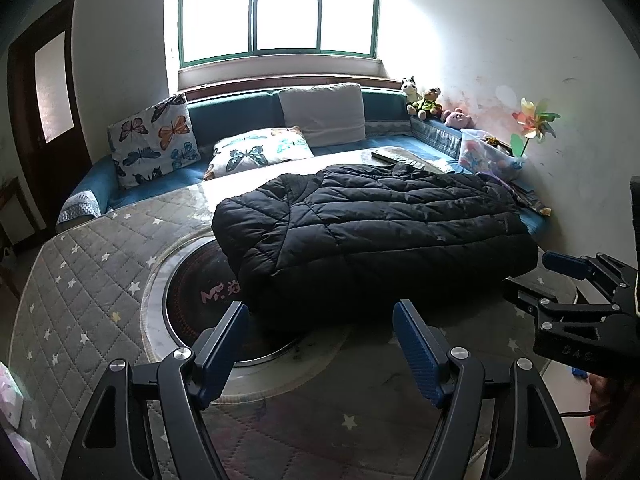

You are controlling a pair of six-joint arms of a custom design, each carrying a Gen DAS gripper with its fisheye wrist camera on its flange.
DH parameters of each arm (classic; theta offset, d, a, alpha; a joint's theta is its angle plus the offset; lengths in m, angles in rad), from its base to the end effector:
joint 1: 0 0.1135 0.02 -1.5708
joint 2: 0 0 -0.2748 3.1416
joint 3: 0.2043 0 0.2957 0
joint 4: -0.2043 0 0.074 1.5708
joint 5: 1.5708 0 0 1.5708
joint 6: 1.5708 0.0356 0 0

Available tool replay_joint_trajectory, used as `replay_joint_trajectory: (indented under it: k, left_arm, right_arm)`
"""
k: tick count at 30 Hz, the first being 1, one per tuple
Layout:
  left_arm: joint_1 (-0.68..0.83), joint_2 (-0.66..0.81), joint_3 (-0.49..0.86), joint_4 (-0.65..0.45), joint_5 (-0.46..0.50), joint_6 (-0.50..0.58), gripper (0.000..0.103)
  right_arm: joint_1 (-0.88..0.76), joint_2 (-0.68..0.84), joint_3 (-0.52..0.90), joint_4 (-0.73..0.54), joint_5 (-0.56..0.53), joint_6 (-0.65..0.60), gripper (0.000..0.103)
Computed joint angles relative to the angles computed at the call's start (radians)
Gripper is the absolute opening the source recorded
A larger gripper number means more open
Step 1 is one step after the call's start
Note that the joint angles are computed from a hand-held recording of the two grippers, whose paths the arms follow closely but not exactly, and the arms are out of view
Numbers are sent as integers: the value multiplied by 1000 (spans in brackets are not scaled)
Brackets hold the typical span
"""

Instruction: Fold large clothes

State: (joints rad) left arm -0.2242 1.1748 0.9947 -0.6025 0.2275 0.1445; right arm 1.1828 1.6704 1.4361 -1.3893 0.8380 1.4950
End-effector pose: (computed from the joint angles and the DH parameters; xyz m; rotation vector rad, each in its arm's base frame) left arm 0.2777 -0.0716 0.2976 0.5396 2.2857 -0.3067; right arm 0.1523 0.3026 0.2804 0.3338 2.2966 -0.2972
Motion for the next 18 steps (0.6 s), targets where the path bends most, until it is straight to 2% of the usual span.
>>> replay_joint_trajectory:
  k: [18]
  left_arm:
    - [5,-35,-14,6,17,-6,79]
  right_arm:
    - [1,5,0,14,1,-5,83]
